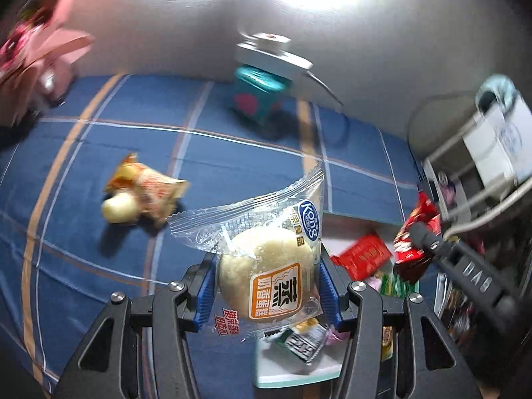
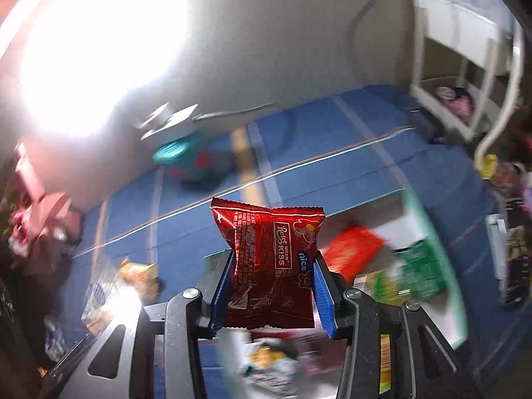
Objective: Organize snacks
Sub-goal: 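Lift both packs and carry them over the white tray, then open the left tool while the right tool opens, dropping both packs into the tray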
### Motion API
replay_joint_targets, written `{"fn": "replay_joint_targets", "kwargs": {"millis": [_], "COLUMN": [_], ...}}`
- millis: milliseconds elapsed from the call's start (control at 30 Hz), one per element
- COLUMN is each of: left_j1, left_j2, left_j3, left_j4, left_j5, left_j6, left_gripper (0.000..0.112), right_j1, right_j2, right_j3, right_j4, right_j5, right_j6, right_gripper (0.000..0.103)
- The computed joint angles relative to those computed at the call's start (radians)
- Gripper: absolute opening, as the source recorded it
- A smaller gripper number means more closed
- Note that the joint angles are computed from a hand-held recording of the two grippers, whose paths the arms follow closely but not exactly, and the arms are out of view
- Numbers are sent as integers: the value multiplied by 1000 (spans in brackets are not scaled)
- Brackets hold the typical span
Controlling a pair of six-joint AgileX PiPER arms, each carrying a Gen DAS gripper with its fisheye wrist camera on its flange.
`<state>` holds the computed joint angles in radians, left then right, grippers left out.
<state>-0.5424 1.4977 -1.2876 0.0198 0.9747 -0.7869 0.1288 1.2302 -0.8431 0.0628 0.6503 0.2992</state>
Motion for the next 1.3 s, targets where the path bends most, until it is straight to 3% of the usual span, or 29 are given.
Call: {"fn": "replay_joint_targets", "kwargs": {"millis": [200, 367, 567, 667, 1000, 1167, 1300], "left_j1": [-78, -83, -76, -100, -145, -141, -132], "left_j2": [98, 152, 225, 265, 331, 335, 324], "left_j3": [-55, -34, -18, -42, -116, -133, -138], "left_j4": [42, 115, 136, 163, 86, 73, 70], "left_j5": [-27, -69, -135, -130, -132, -115, -107], "left_j6": [-10, -50, -48, -50, 43, 54, 50], "left_gripper": [55, 55, 55, 55, 55, 58, 77], "right_j1": [-279, -393, -390, -368, -339, -324, -322], "right_j2": [2, 73, 206, 270, 318, 333, 323], "right_j3": [-3, -20, -26, -30, -25, -40, -40], "right_j4": [97, 146, 145, 144, 126, 101, 107], "right_j5": [32, 29, -11, -27, -43, -31, -27], "right_j6": [-213, -336, -371, -377, -379, -357, -371], "right_gripper": [47, 47, 47, 47, 49, 73, 81]}}
